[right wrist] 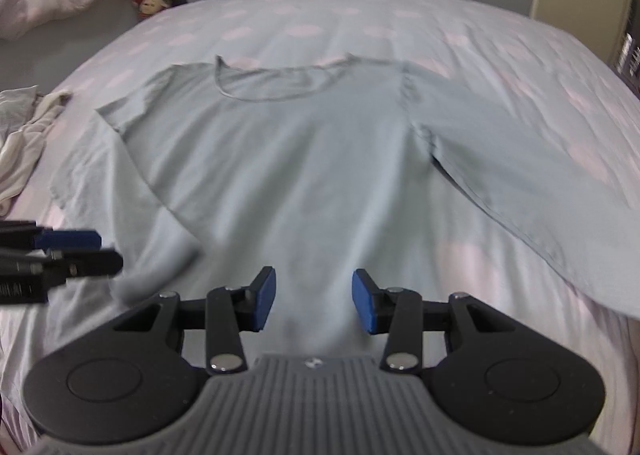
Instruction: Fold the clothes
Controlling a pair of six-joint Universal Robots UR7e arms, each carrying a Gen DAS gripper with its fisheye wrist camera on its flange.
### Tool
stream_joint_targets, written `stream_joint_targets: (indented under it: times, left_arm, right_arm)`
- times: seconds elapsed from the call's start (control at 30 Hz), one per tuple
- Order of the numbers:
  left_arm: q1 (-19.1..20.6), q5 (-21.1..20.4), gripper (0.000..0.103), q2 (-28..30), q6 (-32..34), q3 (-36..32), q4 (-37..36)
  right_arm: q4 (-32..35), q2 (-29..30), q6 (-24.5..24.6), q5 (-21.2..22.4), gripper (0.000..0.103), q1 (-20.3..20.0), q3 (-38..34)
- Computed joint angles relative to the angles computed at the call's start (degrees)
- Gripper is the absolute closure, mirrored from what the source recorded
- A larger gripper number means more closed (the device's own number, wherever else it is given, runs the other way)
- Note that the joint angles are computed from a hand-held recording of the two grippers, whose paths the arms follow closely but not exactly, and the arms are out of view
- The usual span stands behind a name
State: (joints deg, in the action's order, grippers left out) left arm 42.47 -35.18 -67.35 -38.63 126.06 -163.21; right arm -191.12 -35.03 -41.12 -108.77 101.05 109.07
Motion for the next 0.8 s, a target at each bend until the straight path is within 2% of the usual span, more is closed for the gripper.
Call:
stream_joint_targets:
  times: [0.17, 0.37, 0.53, 0.57, 0.67, 0.8]
  left_arm:
    - [0.36, 2.37, 0.054, -3.33, -3.83, 1.81, -0.42]
    - [1.72, 5.65, 0.054, -5.55, -12.47, 1.26, 10.09]
    - [2.95, 5.81, 0.054, -5.01, -13.7, 0.26, 14.32]
    - [3.11, 5.94, 0.054, -4.77, -13.85, -0.01, 15.34]
    - [3.74, 6.26, 0.054, -4.32, -14.65, -0.69, 17.71]
    - [4.51, 6.1, 0.054, -4.24, -15.01, -0.75, 17.46]
  right_arm:
    - [-1.29, 1.5, -0.26, 3.77, 0.057, 0.75, -0.45]
    - [1.97, 4.2, 2.28, 8.59, 0.059, 0.24, -2.36]
    - [4.0, 7.3, 2.47, 9.21, 0.061, -0.41, -4.68]
    - [4.39, 7.6, 2.31, 9.44, 0.063, -0.54, -4.94]
    - [5.05, 8.31, 1.7, 10.0, 0.081, -0.79, -5.52]
    - [4.32, 8.6, 0.59, 10.35, 0.084, -0.69, -5.5]
